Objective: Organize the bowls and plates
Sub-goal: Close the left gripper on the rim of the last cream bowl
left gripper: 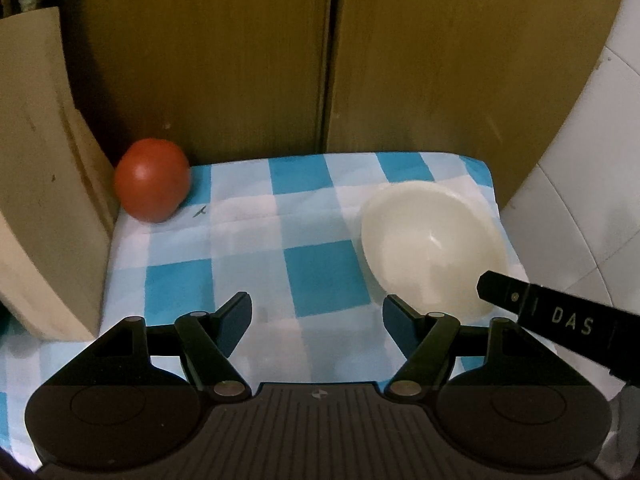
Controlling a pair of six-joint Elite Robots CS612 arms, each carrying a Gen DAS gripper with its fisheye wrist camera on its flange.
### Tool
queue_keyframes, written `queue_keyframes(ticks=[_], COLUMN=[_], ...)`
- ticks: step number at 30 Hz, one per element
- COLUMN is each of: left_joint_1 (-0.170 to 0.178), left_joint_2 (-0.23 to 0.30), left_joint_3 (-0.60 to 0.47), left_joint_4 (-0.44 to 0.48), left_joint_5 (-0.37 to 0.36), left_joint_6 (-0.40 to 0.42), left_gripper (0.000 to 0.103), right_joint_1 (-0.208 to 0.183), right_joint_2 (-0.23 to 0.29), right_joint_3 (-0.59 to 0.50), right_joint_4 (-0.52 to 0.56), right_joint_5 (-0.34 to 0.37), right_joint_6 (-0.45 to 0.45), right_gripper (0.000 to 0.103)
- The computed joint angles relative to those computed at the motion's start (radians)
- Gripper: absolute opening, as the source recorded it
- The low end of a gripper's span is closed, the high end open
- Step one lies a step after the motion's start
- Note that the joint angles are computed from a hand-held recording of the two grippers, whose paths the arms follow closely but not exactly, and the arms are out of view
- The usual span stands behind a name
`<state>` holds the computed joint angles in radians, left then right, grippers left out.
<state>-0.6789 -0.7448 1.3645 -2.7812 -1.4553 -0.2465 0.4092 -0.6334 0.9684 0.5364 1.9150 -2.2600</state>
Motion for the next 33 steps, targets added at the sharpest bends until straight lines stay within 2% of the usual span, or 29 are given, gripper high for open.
queue_keyframes(ticks=[4, 13, 18, 21, 25, 33], left_joint_1=[-0.002, -0.018, -0.020, -0.020, -0.021, -0.024], left_joint_2=[0.014, 0.051, 0.068, 0.075, 0.074, 0.045], left_joint_3=[-0.027, -0.087, -0.112, -0.120, -0.117, -0.076], left_joint_4=[0.014, 0.058, 0.095, 0.113, 0.122, 0.101], left_joint_5=[-0.010, 0.033, 0.046, 0.029, 0.015, 0.019], left_joint_6=[-0.002, 0.008, 0.020, 0.030, 0.047, 0.051], left_gripper=[0.078, 0.077, 0.066, 0.060, 0.046, 0.041], right_joint_1=[-0.009, -0.031, -0.042, -0.042, -0.038, -0.027], right_joint_2=[0.003, 0.006, 0.019, 0.026, 0.021, -0.002], right_joint_3=[0.001, 0.015, 0.006, -0.004, -0.001, 0.012], right_joint_4=[-0.008, -0.052, -0.061, -0.051, -0.052, -0.051], right_joint_5=[-0.005, -0.036, -0.098, -0.109, -0.110, -0.127], right_joint_6=[0.013, 0.045, 0.054, 0.041, 0.034, 0.008], right_gripper=[0.027, 0.027, 0.026, 0.013, 0.010, 0.009])
